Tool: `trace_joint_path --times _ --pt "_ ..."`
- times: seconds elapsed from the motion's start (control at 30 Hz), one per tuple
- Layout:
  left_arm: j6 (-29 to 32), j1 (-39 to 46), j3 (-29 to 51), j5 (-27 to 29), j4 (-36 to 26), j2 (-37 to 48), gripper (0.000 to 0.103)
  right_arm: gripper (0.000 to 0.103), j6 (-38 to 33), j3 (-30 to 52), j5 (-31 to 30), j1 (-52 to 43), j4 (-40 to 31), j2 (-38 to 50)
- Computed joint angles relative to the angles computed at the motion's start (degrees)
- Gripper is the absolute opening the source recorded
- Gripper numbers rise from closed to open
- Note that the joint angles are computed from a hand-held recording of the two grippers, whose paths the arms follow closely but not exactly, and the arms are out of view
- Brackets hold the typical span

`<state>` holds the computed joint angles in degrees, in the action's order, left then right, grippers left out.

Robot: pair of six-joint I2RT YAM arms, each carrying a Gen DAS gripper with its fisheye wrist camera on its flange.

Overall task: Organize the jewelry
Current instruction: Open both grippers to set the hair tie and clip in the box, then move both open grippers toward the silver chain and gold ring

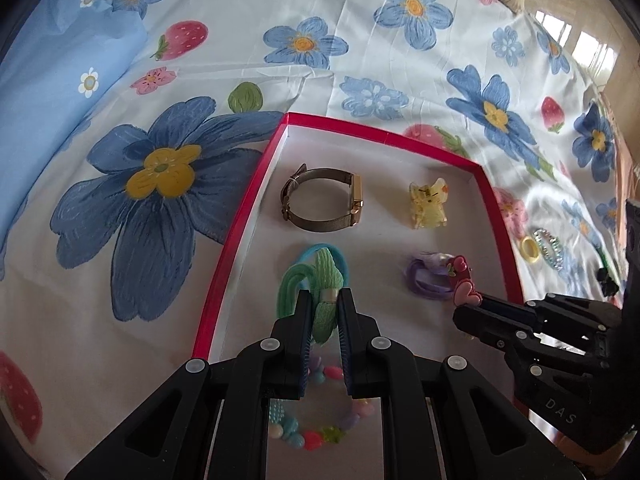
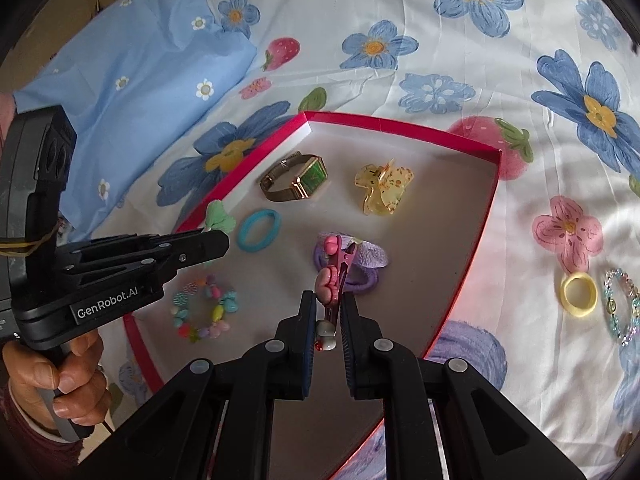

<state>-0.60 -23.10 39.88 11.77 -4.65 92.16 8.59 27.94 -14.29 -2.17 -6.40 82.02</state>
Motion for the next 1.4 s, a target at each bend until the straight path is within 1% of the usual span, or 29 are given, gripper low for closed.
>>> trace_joint_path --times 0.13,0.23,0.33,0.5,0.6,0.63,0.67,0.8,0.9,0.97,1.0,1.13,1.2,1.23,1.3,1.37,1.4 --pt "-0.3 -1.4 0.7 -1.5 1.0 2.3 0.012 0.012 -0.6 0.6 1.0 0.6 0.9 2.4" --pt "-0.5 -1.7 1.2 -1.7 1.4 3.8 0.013 0.012 -0.6 0.5 0.6 0.3 1.7 3.1" --pt "-0.6 -1.6 1.4 -1.4 1.8 4.6 0.016 0.014 -0.7 0.5 0.0 0.1 1.8 3.3" --pt "-0.9 -2.1 1.2 -2.6 2.2 4.5 0.02 0.015 -0.4 0.5 0.0 0.2 1.5 3.1" --pt "-1.3 -2.0 0.8 -2.7 1.8 3.8 0.027 0.016 -0.1 0.3 -0.6 -0.2 1.3 2.5" --pt "-1.4 -1.9 0.6 -2.6 1.7 3.5 0.032 0.017 0.0 0.1 -0.6 -0.3 1.2 2.2" --pt "-1.5 -1.8 0.3 -2.7 1.7 3.0 0.034 0.02 0.0 0.1 -0.7 -0.4 1.2 2.1" --pt "-1.5 -1.7 -0.9 -2.8 1.1 0.8 0.036 0.023 0.1 -0.6 -1.2 -0.7 0.8 0.7" --pt "-1.7 -1.1 -2.3 -2.5 0.4 -2.0 0.042 0.026 0.4 -1.1 -1.5 -0.8 0.3 -0.7" --pt "-1.8 -0.4 -3.6 -1.7 -0.3 -4.6 0.044 0.026 0.6 -1.7 -2.0 -1.3 -0.5 -3.0" --pt "-1.9 0.1 -4.4 -1.3 -0.8 -6.3 0.044 0.029 0.8 -2.2 -2.4 -1.7 -1.1 -4.5" --pt "-2.5 2.2 -7.6 0.5 -3.2 -13.2 0.051 0.036 1.3 -4.6 -4.1 -4.1 -5.4 -14.2" --pt "-2.8 2.8 -9.4 1.5 -5.1 -17.9 0.053 0.049 1.3 -5.8 -5.2 -5.8 -8.1 -19.5" --pt "-2.6 3.1 -10.1 1.9 -6.0 -19.7 0.056 0.052 1.2 -6.3 -5.6 -6.8 -9.9 -22.4" --pt "-2.9 3.1 -11.7 2.2 -8.0 -24.2 0.061 0.062 0.3 -7.4 -6.9 -9.4 -13.9 -28.2" --pt "-3.3 2.6 -13.3 2.1 -10.4 -29.2 0.066 0.068 -0.7 -7.7 -8.0 -12.3 -17.4 -32.0" --pt "-3.4 2.1 -14.0 1.9 -11.7 -31.6 0.066 0.069 -1.5 -8.1 -9.2 -14.6 -20.0 -34.8"
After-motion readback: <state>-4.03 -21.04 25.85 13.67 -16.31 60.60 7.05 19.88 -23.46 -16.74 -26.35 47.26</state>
